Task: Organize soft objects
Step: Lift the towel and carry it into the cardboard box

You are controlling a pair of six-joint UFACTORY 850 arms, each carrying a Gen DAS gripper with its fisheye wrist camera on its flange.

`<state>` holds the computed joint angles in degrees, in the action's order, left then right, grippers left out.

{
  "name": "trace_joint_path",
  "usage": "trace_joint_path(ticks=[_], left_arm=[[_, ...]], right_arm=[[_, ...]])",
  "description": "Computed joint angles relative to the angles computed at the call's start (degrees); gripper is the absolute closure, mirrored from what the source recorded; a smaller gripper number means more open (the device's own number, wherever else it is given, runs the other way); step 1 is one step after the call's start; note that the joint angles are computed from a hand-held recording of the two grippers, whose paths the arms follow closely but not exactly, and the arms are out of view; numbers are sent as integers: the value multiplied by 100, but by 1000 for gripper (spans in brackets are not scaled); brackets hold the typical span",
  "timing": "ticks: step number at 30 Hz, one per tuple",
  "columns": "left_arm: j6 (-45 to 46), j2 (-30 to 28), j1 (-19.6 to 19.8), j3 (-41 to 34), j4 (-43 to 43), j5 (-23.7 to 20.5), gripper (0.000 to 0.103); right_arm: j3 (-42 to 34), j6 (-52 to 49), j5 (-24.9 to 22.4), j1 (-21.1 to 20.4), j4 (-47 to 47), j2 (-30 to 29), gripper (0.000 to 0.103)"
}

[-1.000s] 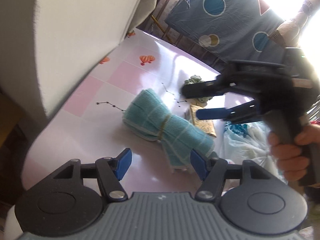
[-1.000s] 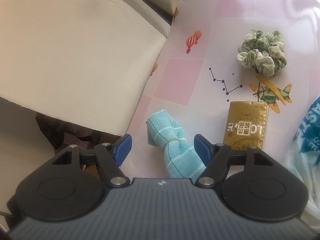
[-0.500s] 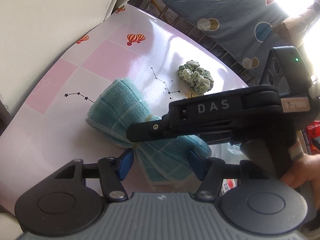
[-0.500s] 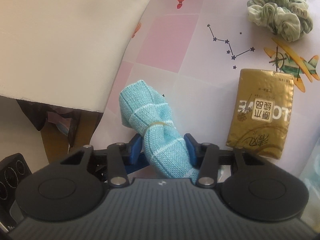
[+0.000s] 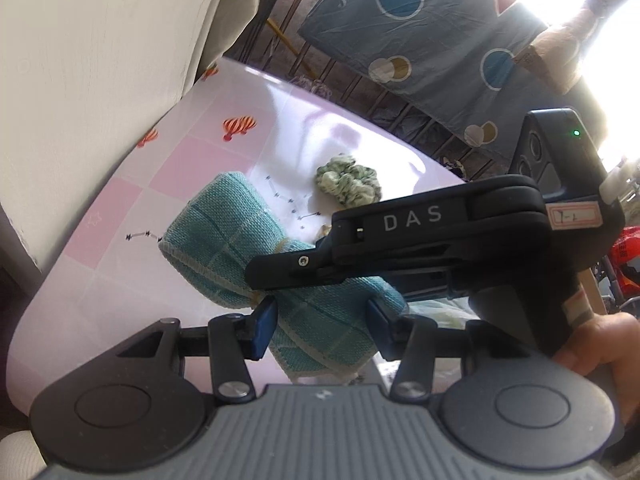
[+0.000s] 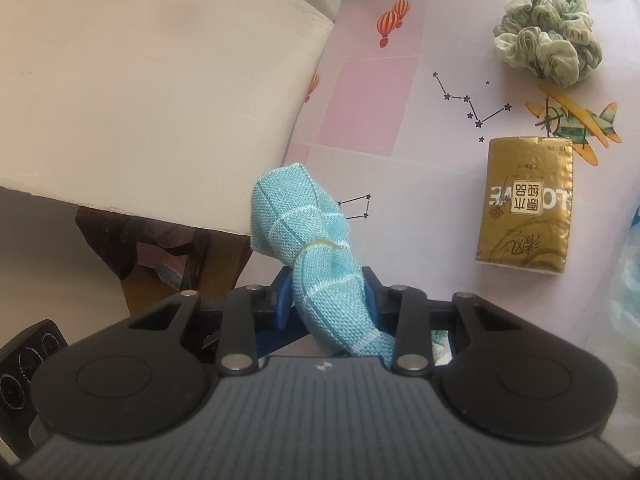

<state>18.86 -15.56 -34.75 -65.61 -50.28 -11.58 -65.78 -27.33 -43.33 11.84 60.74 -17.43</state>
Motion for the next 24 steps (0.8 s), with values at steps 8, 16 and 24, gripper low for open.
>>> trace_joint_path(ticks=[8,16,24], left_arm=[[-1465,346,-455,-204,1822,153,54],[-1393,195,-1146,-881,2302,54,53],[-408,-818,-1945,-2333,1947,-460,52]], right_arm=[[663,-543,-127,-382,631,1028,72],[1638,-966,-369,-1349,1126,2531,73],[2604,-1029,-1140,-3484,971,4061,73]])
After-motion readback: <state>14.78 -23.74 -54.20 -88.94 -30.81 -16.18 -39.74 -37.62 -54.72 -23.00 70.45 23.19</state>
